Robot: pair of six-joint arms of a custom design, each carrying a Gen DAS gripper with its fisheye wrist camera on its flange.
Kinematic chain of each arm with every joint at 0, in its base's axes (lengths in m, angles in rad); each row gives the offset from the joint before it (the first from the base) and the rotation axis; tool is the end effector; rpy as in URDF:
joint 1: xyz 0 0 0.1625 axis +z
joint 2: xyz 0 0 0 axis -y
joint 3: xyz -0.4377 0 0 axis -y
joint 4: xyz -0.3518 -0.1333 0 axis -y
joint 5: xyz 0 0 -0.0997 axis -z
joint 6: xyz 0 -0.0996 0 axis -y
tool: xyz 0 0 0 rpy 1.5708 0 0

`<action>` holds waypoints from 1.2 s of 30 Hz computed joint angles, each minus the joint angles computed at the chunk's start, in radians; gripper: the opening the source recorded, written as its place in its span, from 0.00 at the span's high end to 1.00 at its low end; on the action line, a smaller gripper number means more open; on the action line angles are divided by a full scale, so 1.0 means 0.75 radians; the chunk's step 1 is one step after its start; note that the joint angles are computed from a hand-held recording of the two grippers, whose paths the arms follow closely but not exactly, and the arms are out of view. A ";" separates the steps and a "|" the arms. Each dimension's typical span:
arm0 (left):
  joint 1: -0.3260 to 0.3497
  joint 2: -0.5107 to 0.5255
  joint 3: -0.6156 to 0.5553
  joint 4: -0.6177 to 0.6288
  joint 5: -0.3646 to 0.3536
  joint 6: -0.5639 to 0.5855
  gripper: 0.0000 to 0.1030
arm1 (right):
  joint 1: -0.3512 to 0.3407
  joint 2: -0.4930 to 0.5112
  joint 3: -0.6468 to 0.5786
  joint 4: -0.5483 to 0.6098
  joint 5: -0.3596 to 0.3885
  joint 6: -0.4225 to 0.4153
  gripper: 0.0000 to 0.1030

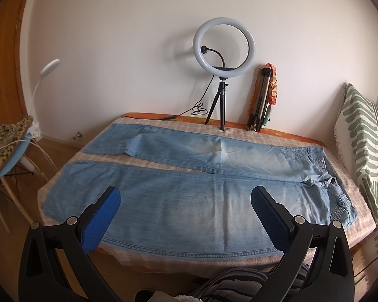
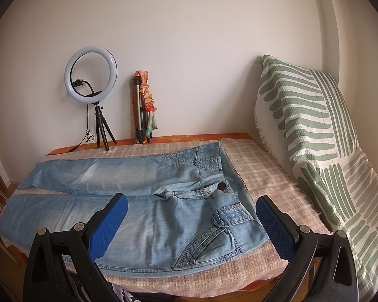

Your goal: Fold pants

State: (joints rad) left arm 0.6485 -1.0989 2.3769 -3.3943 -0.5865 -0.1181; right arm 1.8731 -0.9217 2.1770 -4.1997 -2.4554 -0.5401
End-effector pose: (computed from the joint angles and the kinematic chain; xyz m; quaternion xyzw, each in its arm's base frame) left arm -0.1996 -0.4226 0.2201 0.2150 0.8309 -0.4322 0.2769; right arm 0.1892 -0.4178 0.2622 0.0381 -0.7487 0.5297 0.3966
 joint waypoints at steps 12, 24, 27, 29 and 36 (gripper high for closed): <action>0.012 -0.014 0.009 0.007 0.023 -0.006 0.00 | 0.000 0.026 -0.016 0.003 0.004 -0.011 0.00; 0.135 -0.080 -0.097 0.075 0.026 0.147 0.00 | 0.017 -0.042 -0.094 0.204 0.135 -0.079 0.00; 0.178 -0.074 -0.157 0.028 0.076 0.308 0.00 | 0.023 -0.053 -0.164 0.318 0.187 -0.121 0.00; 0.216 -0.071 -0.216 0.019 0.078 0.412 0.00 | 0.031 -0.047 -0.223 0.392 0.210 -0.157 0.00; 0.383 -0.063 -0.488 0.233 -0.053 0.473 0.10 | 0.021 0.030 -0.512 0.704 0.319 -0.249 0.00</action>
